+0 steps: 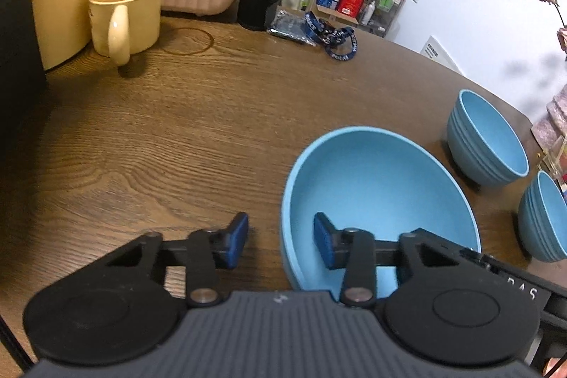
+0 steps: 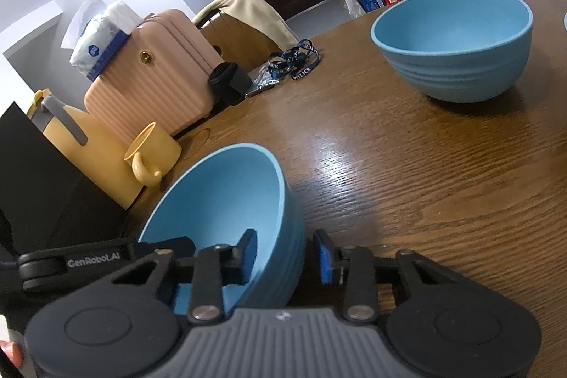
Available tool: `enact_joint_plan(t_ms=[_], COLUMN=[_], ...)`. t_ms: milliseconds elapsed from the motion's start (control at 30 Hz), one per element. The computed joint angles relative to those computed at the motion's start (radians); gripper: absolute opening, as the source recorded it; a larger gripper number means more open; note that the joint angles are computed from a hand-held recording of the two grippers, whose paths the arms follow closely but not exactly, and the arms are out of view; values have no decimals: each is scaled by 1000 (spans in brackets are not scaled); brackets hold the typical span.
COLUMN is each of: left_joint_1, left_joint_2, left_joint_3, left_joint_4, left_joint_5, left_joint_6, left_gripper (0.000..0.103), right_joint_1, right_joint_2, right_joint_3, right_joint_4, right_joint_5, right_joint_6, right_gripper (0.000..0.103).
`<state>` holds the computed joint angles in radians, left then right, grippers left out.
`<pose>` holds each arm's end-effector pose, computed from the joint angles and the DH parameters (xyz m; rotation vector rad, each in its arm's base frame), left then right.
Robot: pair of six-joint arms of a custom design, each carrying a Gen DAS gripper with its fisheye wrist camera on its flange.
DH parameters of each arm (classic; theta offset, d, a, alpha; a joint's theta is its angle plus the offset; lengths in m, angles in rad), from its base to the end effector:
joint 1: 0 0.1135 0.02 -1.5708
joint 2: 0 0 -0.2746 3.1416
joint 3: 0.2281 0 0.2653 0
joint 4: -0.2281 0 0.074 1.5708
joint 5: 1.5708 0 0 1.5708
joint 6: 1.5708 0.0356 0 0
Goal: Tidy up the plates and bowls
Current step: 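Close both grippers on the rim of the large blue bowl, then lift the large blue bowl with both grippers and carry it beside the plates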
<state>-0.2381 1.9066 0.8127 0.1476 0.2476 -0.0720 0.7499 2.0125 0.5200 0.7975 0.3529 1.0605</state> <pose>0.3340 -0.0901 0.0827 0.3109 2.5110 -0.4369 0.2278 0.1954 0.0400 0.5392 2.2169 0.5870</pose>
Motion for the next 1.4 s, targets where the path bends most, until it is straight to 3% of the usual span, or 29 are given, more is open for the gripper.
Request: enact_joint_plan(t_ms=[267, 767, 1400], left_joint_1=[-7, -8, -93], left_joint_2=[11, -35, -230], left_joint_3=[-4, -61, -156], left_joint_4=[14, 74, 47], left_joint_5=[17, 21, -112], left_joint_6=[16, 12, -28], left_gripper=[19, 13, 13], right_joint_1=[4, 17, 79], right_joint_2=[0, -15, -180], right_joint_3=[-2, -21, -83], right_joint_4=[2, 12, -70], right_joint_5=[4, 32, 127], right_joint_6=[-2, 13, 42], right_gripper=[27, 21, 17])
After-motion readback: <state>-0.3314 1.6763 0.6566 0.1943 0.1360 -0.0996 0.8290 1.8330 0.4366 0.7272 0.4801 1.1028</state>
